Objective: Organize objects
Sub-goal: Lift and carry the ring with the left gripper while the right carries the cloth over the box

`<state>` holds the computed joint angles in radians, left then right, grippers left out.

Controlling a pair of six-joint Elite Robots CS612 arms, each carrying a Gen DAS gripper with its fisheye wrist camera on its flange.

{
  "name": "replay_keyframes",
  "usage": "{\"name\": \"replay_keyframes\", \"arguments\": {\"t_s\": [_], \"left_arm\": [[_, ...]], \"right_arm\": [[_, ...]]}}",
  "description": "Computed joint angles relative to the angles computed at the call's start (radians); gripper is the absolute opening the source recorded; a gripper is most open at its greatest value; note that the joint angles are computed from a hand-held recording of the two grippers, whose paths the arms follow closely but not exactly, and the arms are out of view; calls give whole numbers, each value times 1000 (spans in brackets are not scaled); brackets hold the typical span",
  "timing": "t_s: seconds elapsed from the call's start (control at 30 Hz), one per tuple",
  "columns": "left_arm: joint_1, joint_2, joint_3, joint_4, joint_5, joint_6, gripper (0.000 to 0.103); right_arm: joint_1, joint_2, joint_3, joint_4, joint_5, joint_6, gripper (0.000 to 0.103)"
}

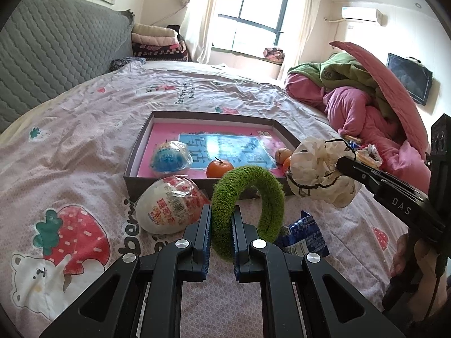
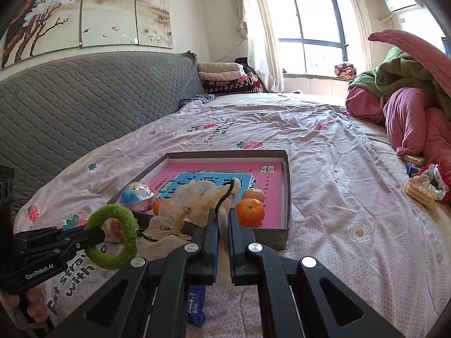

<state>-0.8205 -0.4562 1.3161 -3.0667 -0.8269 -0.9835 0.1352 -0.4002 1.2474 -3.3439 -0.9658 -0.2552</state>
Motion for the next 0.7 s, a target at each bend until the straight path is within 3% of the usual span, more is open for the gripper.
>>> {"name": "replay_keyframes", "arguments": {"t_s": [0.7], "left_arm": [[18,-12,3,-5,34,3,12]], "right_arm": [[-6,8,-21,-13,16,51,6]]}}
